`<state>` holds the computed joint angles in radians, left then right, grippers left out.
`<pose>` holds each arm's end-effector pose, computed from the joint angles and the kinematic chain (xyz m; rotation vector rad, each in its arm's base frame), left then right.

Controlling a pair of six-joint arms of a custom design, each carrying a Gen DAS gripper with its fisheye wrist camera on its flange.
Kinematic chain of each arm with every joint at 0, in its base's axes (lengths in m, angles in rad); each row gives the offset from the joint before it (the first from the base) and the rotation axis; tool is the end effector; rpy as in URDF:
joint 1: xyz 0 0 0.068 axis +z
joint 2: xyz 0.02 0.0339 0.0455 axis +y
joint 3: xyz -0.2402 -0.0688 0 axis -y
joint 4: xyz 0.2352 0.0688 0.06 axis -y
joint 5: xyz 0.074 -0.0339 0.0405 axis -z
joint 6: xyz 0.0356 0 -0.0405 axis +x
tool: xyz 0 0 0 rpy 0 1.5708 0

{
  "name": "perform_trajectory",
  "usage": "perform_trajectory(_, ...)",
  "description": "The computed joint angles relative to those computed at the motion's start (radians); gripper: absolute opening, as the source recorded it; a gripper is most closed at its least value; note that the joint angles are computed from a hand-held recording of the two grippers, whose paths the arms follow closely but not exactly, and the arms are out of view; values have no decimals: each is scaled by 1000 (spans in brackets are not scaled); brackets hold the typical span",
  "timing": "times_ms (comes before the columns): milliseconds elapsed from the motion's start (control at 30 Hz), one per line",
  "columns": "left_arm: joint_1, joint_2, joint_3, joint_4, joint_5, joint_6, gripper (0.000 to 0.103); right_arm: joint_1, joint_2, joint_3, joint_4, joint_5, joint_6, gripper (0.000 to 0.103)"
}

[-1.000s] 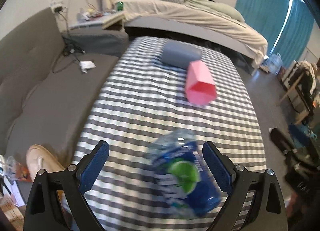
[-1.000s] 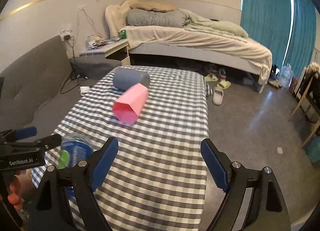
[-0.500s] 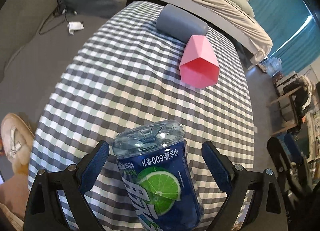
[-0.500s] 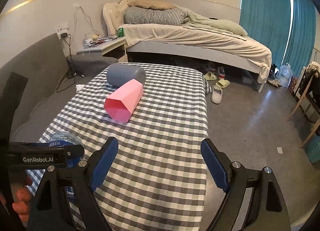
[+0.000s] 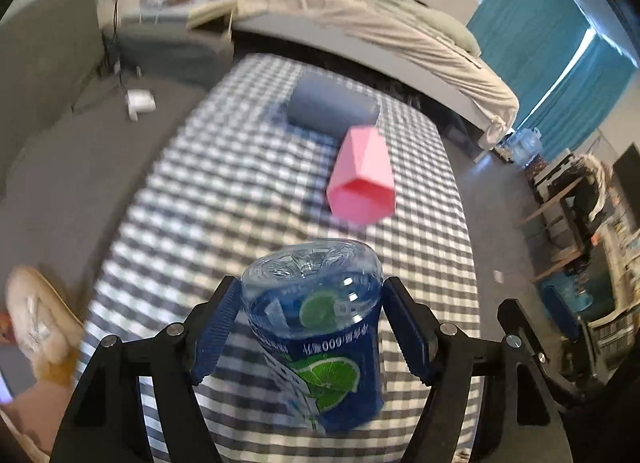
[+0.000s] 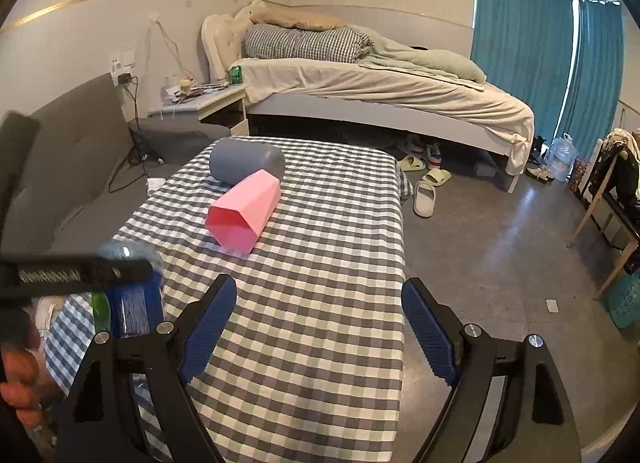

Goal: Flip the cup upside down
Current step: 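Rotate the held cup with the left gripper to stand it on its end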

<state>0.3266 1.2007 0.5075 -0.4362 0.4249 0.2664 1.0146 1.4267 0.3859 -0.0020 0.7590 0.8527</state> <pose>0.1921 0.0496 0.1371 0.0471 2.5799 -0.3627 0.1298 0.1624 0.0924 0.0595 2.2477 -0.0447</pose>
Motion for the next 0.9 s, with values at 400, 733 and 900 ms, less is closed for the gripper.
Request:
perform_trajectory(400, -64, -201, -128, 70, -48, 38, 75, 4, -27, -7, -28, 17, 16, 85)
perform_trajectory(733, -121, -267, -245, 105, -33, 51, 84, 10, -182, -105, -62, 23, 67, 85)
perform_trajectory(900, -143, -260, -331, 212, -61, 47, 87, 40, -259, -134, -103, 36, 97, 85)
